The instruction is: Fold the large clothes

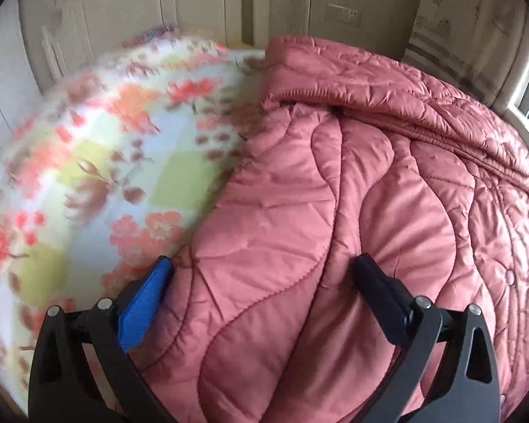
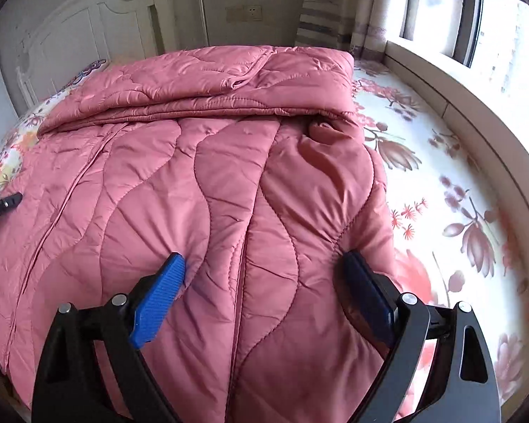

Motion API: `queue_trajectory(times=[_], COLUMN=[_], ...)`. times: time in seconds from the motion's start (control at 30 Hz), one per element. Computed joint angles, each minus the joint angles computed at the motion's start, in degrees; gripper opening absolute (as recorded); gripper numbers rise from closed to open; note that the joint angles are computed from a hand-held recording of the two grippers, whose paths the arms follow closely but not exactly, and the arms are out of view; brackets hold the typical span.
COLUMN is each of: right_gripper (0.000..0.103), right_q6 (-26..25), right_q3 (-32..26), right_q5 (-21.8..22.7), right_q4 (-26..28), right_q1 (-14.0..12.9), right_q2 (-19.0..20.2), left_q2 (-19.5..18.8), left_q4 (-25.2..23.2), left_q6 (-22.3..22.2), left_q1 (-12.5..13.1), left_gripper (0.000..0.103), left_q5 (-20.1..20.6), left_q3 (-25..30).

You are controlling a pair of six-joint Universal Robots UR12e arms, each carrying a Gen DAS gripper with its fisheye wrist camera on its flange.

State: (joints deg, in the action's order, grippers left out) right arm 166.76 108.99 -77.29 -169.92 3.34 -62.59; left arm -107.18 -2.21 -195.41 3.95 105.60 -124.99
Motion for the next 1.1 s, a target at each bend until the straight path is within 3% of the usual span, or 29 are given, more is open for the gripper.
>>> queue_trajectory(times=[0.07,0.13,0.2,0.27,0.37,0.47,0.53,0.57,0.73,0.87,0.9,0.97,1.03,1.1], right_gripper=[0.087,0.087,0.087,0.088,0.093,0.094,0.099,0.099,0.098,0.098,0.098,0.098,0.098,0.098], right_q6=[-0.08,0.92,0.44,-2.04,-9.25,-14.52,-11.46,-9.76,-8.48,-4.33,-3.22,-0.01,1.33,1.12], right_q3=[-0.04,0.46,2.12,3.63,5.19,4.95,5.57,5.28,5.96,6.63,6.37,6.24,5.95,5.79], right_q5=[-3.05,-6.26,-3.52,0.71,5.66,3.26,5.79,7.40,5.63,1.13,0.46,-1.82,-0.10,-3.75], right_q4=[-0.71,-1.80,-3.84,-4.77,-4.81,0.10,-2.18,-0.74,-1.15,-2.42,-2.42,-2.40,-1.11,-1.48], right_q1=[1.03,2.04,2.16,2.23,3.22,5.38,4.62,3.94,3.04,0.91,0.30,-0.74,-1.54,-0.22], right_q2=[-0.03,-0.63,-2.04,-3.55,-4.79,-4.02,-3.16,-3.12,-4.14,-4.70,-4.45,-4.08,-3.92,-4.21], left_q2=[0.58,1.64,1.94,0.67,-1.65,-0.99,-0.18,0.14,2.37,4.88,5.36,6.40,6.82,7.35], left_q4=[2.97,7.39,10.72,10.76,5.20,3.09,1.82,1.75,5.20,2.44,0.32,0.85,0.15,0.26], left_q6=[1.08,2.91,6.33,10.58,12.87,9.48,8.10,7.80,7.30,2.88,1.44,-0.18,-1.29,-1.43], left_q1=[-1.49,-2.81,-4.78,-7.21,-9.02,-7.52,-5.70,-5.52,-6.43,-3.91,-2.81,-0.25,-0.01,-1.08], left_gripper=[0.101,0.101,0.101,0.101,0.101,0.101,0.101,0.101,0.101,0.101,0.101,0.101,0.101,0.101], left_q5=[2.93,-0.20,-1.64,-0.49,0.50,-2.41,-6.94,-6.87,1.60,4.77,4.42,0.21,0.11,2.17], left_q3=[-0.91,-2.30,-2.84,-1.55,0.26,0.17,-0.25,-0.42,-3.38,-6.05,-6.43,-8.04,-8.08,-8.05])
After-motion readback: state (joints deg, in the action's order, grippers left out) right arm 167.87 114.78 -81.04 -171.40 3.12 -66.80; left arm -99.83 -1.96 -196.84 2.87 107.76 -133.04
